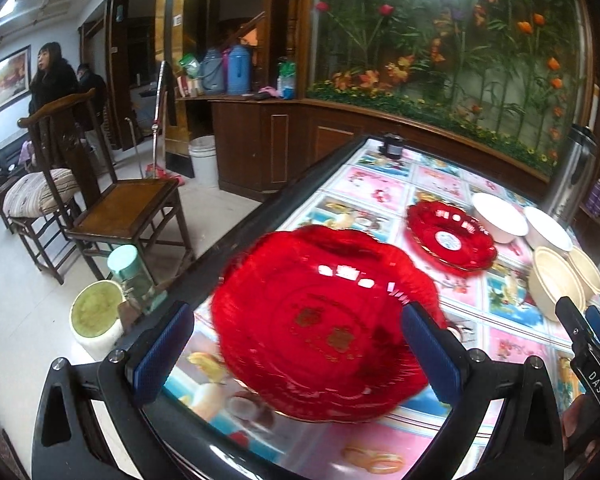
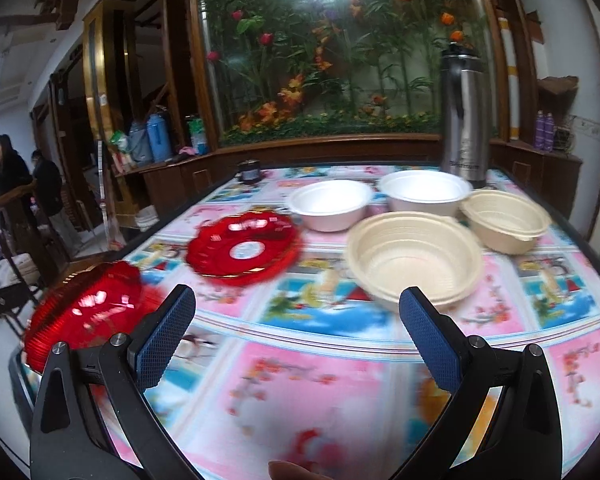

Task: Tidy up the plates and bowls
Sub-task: 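Grasp the large red WEDDING plate rim with the left tool and lift it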

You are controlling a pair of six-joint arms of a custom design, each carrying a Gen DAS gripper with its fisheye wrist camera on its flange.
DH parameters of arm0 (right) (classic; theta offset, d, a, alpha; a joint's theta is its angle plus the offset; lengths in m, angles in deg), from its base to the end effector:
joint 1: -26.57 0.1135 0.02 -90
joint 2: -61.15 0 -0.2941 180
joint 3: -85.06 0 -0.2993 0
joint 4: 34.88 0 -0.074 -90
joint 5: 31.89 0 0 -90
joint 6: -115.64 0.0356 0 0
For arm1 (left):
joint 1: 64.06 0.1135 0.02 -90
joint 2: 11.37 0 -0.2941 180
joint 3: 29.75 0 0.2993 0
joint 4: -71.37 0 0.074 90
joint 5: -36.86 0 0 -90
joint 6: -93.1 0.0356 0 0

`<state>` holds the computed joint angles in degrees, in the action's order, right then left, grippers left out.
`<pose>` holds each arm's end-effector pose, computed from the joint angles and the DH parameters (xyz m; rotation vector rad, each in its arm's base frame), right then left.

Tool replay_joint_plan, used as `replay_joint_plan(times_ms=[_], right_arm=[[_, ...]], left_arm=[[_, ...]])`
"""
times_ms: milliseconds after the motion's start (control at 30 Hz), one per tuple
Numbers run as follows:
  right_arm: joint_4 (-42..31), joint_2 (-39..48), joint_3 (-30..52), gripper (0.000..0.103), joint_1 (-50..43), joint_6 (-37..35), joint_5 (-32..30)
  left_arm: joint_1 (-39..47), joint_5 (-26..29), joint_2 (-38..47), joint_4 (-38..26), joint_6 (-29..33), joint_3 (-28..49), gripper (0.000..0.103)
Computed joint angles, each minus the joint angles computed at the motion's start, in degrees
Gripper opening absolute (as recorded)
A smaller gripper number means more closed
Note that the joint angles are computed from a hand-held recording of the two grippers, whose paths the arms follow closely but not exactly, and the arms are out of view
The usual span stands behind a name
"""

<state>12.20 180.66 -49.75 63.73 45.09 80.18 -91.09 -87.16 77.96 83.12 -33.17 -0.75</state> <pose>0.2797 0.1952 0.0323 -0.0729 2.0154 0.2353 0.2168 -0.0882 0.0699 -0.4368 2.2022 0.1384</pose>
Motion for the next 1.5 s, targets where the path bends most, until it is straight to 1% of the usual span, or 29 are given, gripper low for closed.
replay_joint_plan(times_ms=[100,267,500,733,933,967,1033,1100,1167,1333,1400,1500], right_arm=[[-0.93,0.56,2.44,0.103,1.81,0.25,-0.86],[-4.83,1.33,7.25,0.103,3.25,1.79,-3.71],[-9.45,3.79,12.97,0.103,4.81,2.23,-5.72],[-11.01,3.83,13.91,0.103,5.06,3.19,-7.09],[-13.75,3.89,15.41,0.103,4.35,3.84,-9.75],[-14.56,3.93,15.89,0.103,4.33,3.94,-10.26],[-16.46,4.34,17.22,0.103,4.49,4.25,-11.03],[-19.53,4.91,19.27,0.103,4.53,4.59,-12.21],[-22.65,5.68,21.49,0.103,4.64,5.66,-13.73],[-33.00,9.36,29.39,0.103,5.14,7.27,-13.93],[-35.75,10.87,31.82,0.103,4.86,8.33,-14.79],[-37.74,12.43,34.08,0.103,4.11,10.35,-17.50]], left_arm=[[2.30,0.72,-0.44,0.76,0.78,-0.81,0.103],[6.28,2.78,-0.67,2.35,2.56,-1.93,0.103],[10.07,4.69,-1.03,3.15,3.64,-2.71,0.103],[11.98,5.73,-0.60,3.82,4.68,-2.65,0.103],[13.44,6.68,1.54,4.29,5.46,-1.75,0.103],[14.47,7.69,2.33,3.75,5.93,-1.08,0.103],[17.80,12.04,4.04,1.88,6.95,0.72,0.103],[22.07,17.54,5.84,-0.52,8.18,2.90,0.103],[24.70,20.40,6.75,-2.28,8.88,4.25,0.103],[26.85,23.06,9.43,-6.05,10.56,7.65,0.103],[27.41,24.52,11.37,-6.87,10.95,9.09,0.103],[27.75,26.25,13.96,-7.78,11.18,10.79,0.103]])
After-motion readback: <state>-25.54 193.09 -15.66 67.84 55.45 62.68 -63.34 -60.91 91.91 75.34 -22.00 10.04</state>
